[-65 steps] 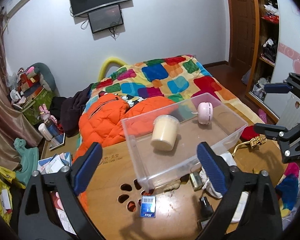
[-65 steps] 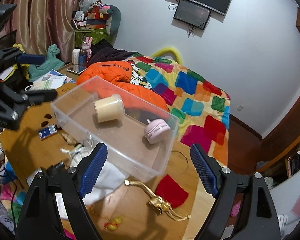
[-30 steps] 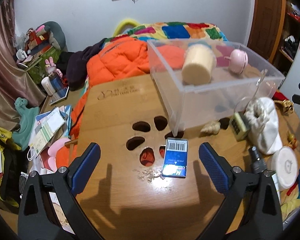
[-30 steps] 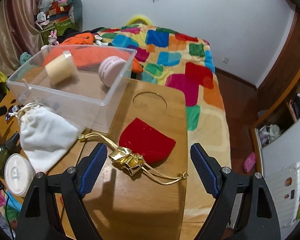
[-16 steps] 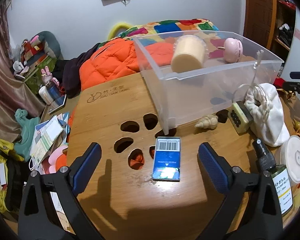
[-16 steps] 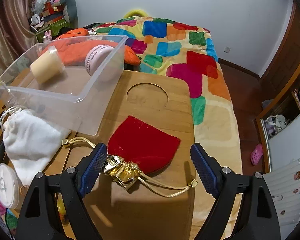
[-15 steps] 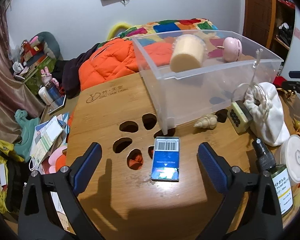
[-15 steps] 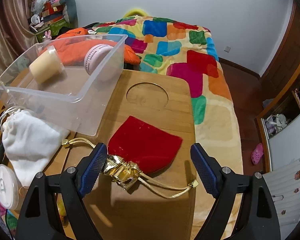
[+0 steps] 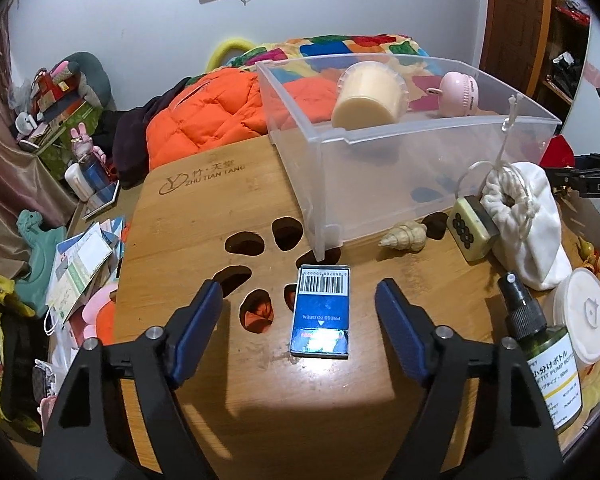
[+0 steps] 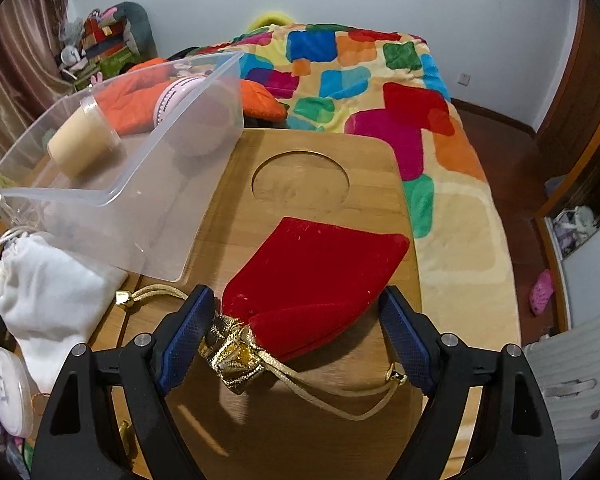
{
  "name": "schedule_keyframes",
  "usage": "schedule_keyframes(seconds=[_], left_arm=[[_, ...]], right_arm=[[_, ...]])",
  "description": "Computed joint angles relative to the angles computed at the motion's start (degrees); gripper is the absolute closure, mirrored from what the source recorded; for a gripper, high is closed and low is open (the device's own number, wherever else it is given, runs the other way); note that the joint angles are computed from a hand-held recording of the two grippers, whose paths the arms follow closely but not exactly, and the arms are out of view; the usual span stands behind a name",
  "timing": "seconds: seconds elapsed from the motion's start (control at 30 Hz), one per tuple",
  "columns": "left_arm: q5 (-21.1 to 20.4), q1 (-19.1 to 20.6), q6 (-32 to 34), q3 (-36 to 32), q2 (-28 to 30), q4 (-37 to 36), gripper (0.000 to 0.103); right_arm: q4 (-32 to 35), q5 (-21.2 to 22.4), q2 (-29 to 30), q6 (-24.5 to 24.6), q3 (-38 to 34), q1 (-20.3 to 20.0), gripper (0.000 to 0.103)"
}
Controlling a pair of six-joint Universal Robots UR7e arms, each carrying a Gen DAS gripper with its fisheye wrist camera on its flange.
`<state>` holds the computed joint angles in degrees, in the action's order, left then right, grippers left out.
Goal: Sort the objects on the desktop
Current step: 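Grasp the red pouch with the right gripper while the left grasps the blue card box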
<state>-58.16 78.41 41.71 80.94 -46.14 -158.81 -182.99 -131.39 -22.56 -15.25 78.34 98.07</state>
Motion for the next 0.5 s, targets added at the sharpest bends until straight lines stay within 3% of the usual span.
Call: schedule_keyframes(seconds=[0.13,0.2,0.37,0.43,0.5], left_arm=[[-0.9,0.2,-0.7,-0.1,-0.2,0.7,0.032],[-0.9,0.2,-0.7,0.0,-0.2,0.5,0.035],[-2.0,0.3,-0.5,0.9,-0.6,-0.5,0.042],[-2.4,0.3,-0.6,1.2,-0.8,-0.6,0.047],[-3.6,0.5,-1.7,1.4,-1.2,0.4,0.06]], right_arm=[[-1.5,0.7,0.2,-1.4,0.3,0.1,0.035],[-1.6,1.3,0.2,-2.1,0.6,0.3,0.047],[-2.8,2.1,0.2,-3.0,1.4,0.6,0.059],[-3.5,2.3,0.2,-3.6,1.7,0.8,0.064],[-4.1,2.6,0.2,-4.0,2.3,1.0,0.07]])
